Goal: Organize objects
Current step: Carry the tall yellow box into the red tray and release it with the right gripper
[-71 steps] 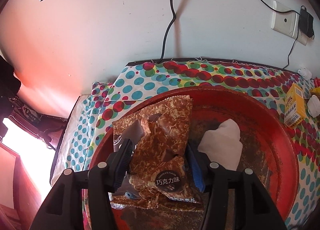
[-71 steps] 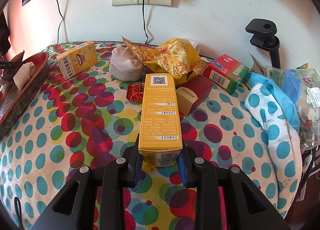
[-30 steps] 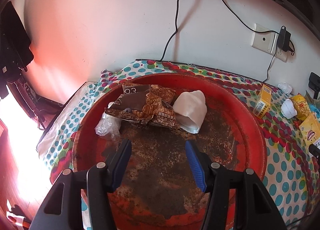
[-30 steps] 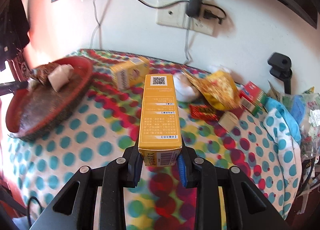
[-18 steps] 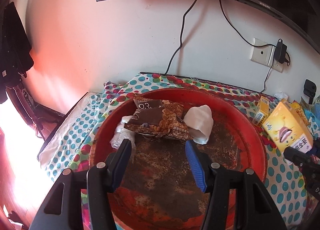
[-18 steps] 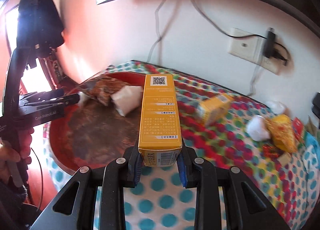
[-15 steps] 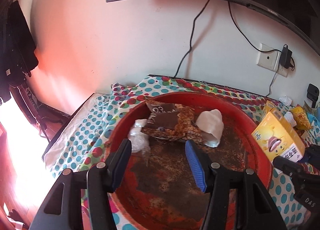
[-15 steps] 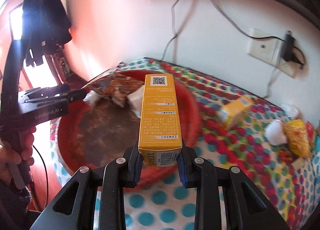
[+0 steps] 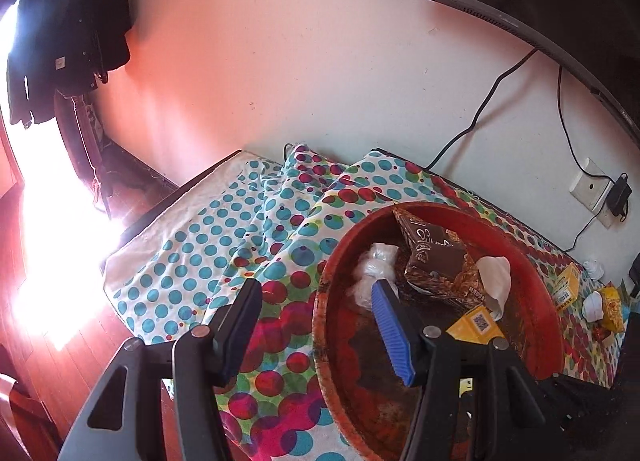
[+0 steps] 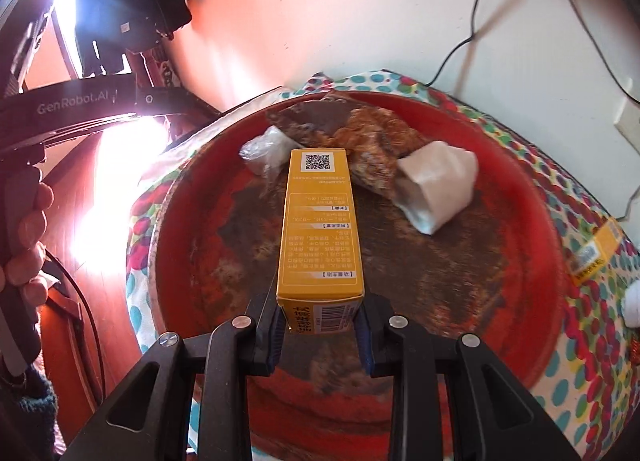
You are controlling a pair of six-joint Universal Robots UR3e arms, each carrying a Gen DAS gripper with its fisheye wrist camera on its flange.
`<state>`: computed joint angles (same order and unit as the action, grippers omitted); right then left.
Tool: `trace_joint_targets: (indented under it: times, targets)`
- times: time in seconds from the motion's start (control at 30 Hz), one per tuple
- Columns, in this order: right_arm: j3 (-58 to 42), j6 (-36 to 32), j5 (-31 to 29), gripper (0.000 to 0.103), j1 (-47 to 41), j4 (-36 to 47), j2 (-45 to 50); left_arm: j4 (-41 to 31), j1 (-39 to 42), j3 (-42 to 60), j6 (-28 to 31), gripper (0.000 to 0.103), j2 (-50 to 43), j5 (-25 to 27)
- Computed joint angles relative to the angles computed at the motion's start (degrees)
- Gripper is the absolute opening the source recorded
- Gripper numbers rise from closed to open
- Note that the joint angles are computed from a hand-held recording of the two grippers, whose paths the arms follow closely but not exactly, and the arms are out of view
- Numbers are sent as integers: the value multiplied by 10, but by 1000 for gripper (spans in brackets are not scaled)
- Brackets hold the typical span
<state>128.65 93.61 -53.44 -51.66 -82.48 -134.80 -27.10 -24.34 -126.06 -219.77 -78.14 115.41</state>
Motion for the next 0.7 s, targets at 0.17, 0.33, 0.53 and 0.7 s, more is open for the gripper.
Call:
trace_joint_targets:
  times: [0.17, 0.33, 0.53, 0.7]
  targets:
    - [35, 115, -9, 28, 109, -152, 44, 2, 18, -13, -2, 59, 14, -16]
    - [48, 209, -26, 28, 190, -288, 106, 5, 24, -17, 1, 59, 12, -20]
    - [46, 295, -51, 28, 259, -410, 182, 10, 25, -17, 5, 59, 3, -24]
    - [52, 319, -62, 28, 283, -441, 197, 12, 24, -17, 6, 59, -3, -24]
